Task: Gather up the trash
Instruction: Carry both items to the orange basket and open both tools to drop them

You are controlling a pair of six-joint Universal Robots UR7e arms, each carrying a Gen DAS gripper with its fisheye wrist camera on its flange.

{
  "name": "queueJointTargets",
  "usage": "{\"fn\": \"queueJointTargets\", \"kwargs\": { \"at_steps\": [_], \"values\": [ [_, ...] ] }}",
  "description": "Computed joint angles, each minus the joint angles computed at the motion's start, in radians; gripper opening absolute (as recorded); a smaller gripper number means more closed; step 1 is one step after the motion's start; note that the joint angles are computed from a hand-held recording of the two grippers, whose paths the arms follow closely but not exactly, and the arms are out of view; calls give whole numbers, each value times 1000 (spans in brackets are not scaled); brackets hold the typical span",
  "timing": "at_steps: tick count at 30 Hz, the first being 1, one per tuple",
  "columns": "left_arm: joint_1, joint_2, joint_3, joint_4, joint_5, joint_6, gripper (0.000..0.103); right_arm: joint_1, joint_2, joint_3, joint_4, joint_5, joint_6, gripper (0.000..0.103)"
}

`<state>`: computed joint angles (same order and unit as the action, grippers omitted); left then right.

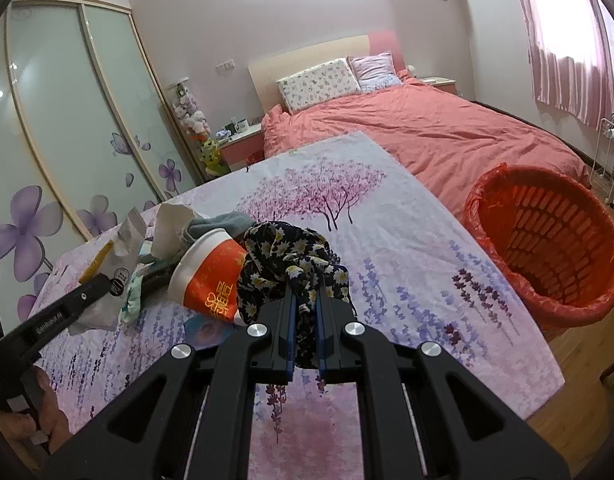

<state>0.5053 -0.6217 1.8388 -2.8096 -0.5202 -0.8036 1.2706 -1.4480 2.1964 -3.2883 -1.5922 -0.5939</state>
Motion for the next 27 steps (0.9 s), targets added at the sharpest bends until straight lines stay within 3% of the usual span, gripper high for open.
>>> {"fn": "queueJointTargets", "kwargs": {
  "at_steps": [10,19,27],
  "values": [
    [-24,58,-110,-88,-21,151,13,-20,-43,-21,-9,46,1,8],
    [-21,186,-294,-159,-135,324,13,-64,-61,-61,-44,57,21,8],
    [-11,343,-519,-143,-273,445,13,-124,-49,-129,-92,32,57,8]
  ]
}}
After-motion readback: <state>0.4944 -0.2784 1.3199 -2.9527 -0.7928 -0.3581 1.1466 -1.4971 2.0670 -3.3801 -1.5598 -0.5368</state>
